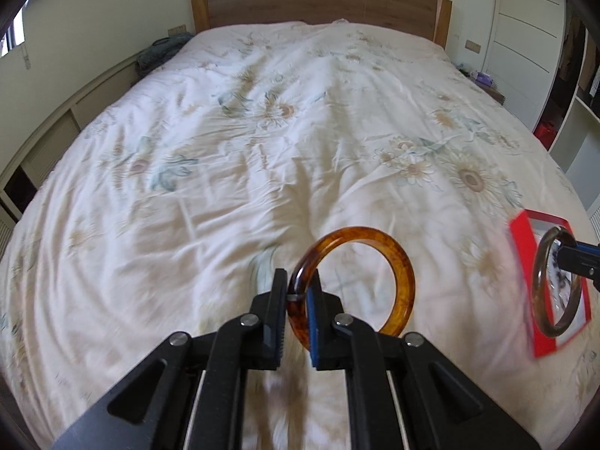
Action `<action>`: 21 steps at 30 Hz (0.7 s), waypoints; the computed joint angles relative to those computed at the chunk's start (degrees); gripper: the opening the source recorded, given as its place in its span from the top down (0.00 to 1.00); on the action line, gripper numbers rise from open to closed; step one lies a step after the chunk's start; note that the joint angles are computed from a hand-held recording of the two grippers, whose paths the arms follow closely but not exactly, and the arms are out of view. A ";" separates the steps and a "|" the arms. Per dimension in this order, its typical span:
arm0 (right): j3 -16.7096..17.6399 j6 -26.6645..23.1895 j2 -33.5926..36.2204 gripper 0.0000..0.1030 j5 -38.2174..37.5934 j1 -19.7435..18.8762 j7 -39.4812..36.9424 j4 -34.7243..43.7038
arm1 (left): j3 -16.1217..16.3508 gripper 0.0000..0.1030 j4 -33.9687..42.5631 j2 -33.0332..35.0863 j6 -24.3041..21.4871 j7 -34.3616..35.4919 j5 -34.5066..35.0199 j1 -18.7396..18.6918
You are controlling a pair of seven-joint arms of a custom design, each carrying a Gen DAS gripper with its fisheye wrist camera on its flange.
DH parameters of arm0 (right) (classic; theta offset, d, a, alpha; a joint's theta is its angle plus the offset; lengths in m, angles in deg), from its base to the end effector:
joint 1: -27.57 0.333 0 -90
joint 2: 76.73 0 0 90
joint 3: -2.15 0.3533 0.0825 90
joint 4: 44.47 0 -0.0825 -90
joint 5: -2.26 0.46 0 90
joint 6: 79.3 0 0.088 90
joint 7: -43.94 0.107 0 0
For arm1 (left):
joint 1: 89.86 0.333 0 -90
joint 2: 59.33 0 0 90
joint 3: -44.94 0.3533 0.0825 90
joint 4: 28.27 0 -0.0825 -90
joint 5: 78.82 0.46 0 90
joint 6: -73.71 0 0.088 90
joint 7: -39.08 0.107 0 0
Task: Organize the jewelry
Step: 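Carry the amber and dark brown bangles with both tools into the red box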
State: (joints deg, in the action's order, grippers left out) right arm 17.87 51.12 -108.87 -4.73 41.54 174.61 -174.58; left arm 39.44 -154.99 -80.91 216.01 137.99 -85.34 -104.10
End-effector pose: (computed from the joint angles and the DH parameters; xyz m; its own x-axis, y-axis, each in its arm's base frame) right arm 0.4123 0.2605 0.6400 -0.0981 -0.9870 -0.1275 -0.8208 0.1527 -0.5504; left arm 0.5134 -0.1905 0.6182 -0.4185 -0.9080 -0.0195 -0.7182 0.3440 -0.6049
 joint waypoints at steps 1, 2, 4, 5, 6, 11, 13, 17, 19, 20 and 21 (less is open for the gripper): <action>0.54 -0.60 -1.38 0.91 -0.10 0.18 0.77 -0.41 | 0.10 0.92 -0.61 -1.03 -0.16 0.14 -0.14 -0.06; 0.97 -1.18 -2.58 0.91 -0.14 0.33 1.37 -0.68 | 0.39 0.92 -1.55 -2.67 -0.51 0.43 -0.46 -0.25; 1.98 -2.32 -5.25 0.91 -0.16 0.65 2.72 -1.46 | 0.92 0.92 -3.50 -5.97 -1.12 0.67 -0.99 -0.72; 2.33 -2.76 -6.41 0.91 -0.12 0.78 3.15 -1.84 | 1.23 0.92 -4.56 -7.77 -1.51 0.71 -1.29 -1.03; 2.70 -3.17 -7.32 0.91 -0.11 0.84 3.55 -2.07 | 1.50 0.92 -5.61 -9.57 -1.96 0.63 -1.49 -1.31; 5.14 -5.92 -13.60 0.91 0.19 1.40 6.39 -4.07 | 2.24 0.92 -9.19 -15.89 -4.02 -0.45 -1.79 -2.71; 5.92 -7.02 -16.62 0.91 0.53 1.59 7.78 -5.33 | 2.38 0.92 -10.25 -17.85 -4.63 -0.78 -1.68 -3.34; 6.88 -9.03 -21.88 0.91 1.51 1.85 9.91 -7.75 | 2.16 0.92 -12.19 -21.73 -6.26 -1.82 -1.62 -4.90; 7.16 -10.26 -24.96 0.91 2.04 1.92 10.94 -9.30 | 2.03 0.92 -12.67 -22.78 -6.68 -2.21 -1.49 -5.69; 7.18 -10.97 -26.69 0.91 2.34 1.95 11.44 -10.21 | 1.87 0.92 -12.87 -23.27 -6.92 -2.46 -1.49 -6.15; 7.13 -11.62 -28.34 0.91 2.63 1.96 11.82 -11.10 | 1.60 0.92 -12.96 -23.65 -7.16 -2.75 -1.46 -6.63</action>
State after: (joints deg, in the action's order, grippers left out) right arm 25.00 39.50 -137.21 -2.10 43.50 186.42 -185.68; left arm 41.04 -167.94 -104.57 208.85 135.24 -86.80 -110.73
